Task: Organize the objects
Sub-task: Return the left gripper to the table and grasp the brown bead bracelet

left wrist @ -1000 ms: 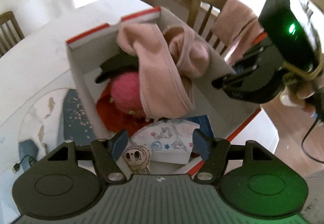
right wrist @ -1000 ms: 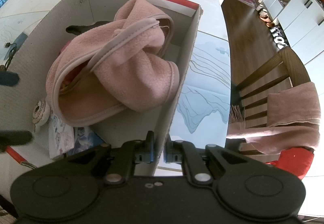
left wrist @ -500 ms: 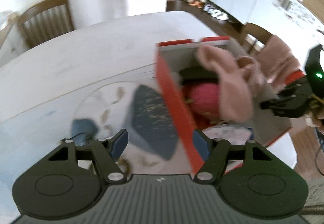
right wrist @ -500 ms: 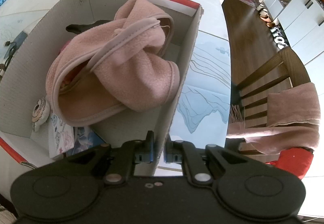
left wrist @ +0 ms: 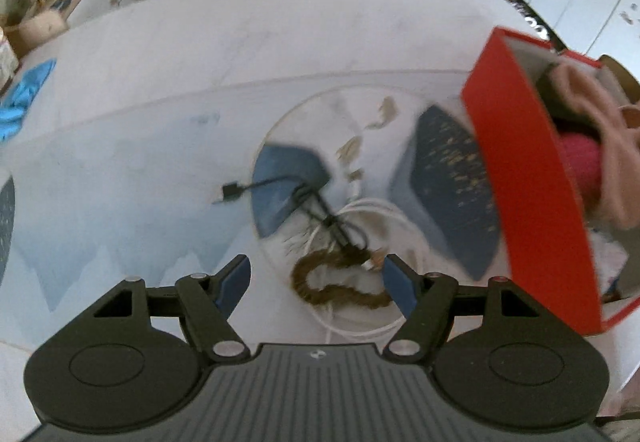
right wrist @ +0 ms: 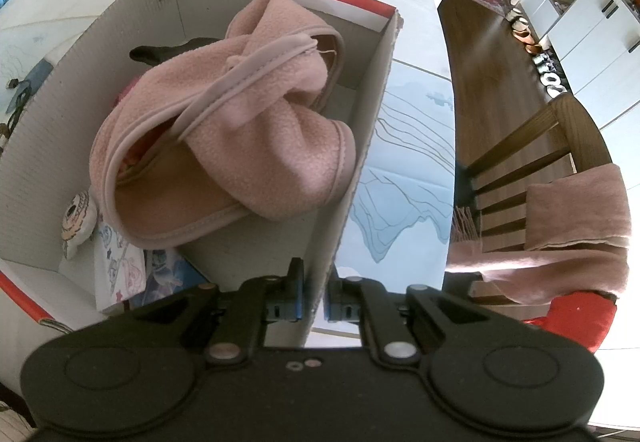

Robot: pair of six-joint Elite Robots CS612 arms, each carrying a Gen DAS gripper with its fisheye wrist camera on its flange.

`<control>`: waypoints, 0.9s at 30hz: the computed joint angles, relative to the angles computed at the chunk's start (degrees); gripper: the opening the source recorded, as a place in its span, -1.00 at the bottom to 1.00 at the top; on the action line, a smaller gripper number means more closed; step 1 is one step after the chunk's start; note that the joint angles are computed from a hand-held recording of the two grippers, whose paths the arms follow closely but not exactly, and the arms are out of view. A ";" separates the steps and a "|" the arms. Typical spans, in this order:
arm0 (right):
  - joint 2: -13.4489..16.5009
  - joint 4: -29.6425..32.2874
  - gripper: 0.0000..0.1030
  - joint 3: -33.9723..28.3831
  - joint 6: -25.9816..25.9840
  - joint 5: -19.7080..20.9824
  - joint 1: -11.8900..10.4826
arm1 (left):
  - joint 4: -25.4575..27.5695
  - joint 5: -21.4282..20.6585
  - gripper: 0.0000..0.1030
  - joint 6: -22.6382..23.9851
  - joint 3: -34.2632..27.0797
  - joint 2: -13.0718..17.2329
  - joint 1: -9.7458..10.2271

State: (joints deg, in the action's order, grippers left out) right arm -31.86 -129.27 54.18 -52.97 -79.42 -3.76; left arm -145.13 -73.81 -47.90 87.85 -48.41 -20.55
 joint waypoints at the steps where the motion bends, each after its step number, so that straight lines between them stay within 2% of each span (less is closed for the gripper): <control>1: -0.01 -0.04 -0.84 0.02 -0.02 -0.02 0.00 | -0.17 -0.08 0.40 -0.20 0.20 0.16 0.07; 13: -0.05 -0.07 -0.84 0.09 -0.04 -0.10 -0.03 | 0.24 0.24 0.39 1.16 -0.85 2.97 -0.06; 16: -0.05 -0.18 -0.84 0.12 -0.10 -0.13 -0.02 | -0.16 -0.17 0.20 0.65 -0.86 3.23 0.03; 18: -0.09 -0.24 -0.83 0.17 -0.16 -0.19 0.00 | -0.78 -0.66 0.16 0.02 -0.69 3.31 0.15; 20: -0.09 -0.26 -0.83 0.19 -0.19 -0.19 0.00 | -1.63 -1.60 -0.08 -1.35 -0.37 3.32 0.34; 22: -0.10 -0.25 -0.83 0.19 -0.25 -0.19 -0.01 | -3.07 -2.79 -0.24 -2.53 0.11 3.25 0.58; 27: -0.10 -0.32 -0.83 0.23 -0.24 -0.19 -0.01 | -3.42 -2.01 -0.44 -3.51 0.47 3.02 0.45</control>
State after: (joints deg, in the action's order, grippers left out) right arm -31.96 -129.60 54.42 -53.20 -79.61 -3.77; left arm -148.55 -75.82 -51.41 88.32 -45.39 -20.09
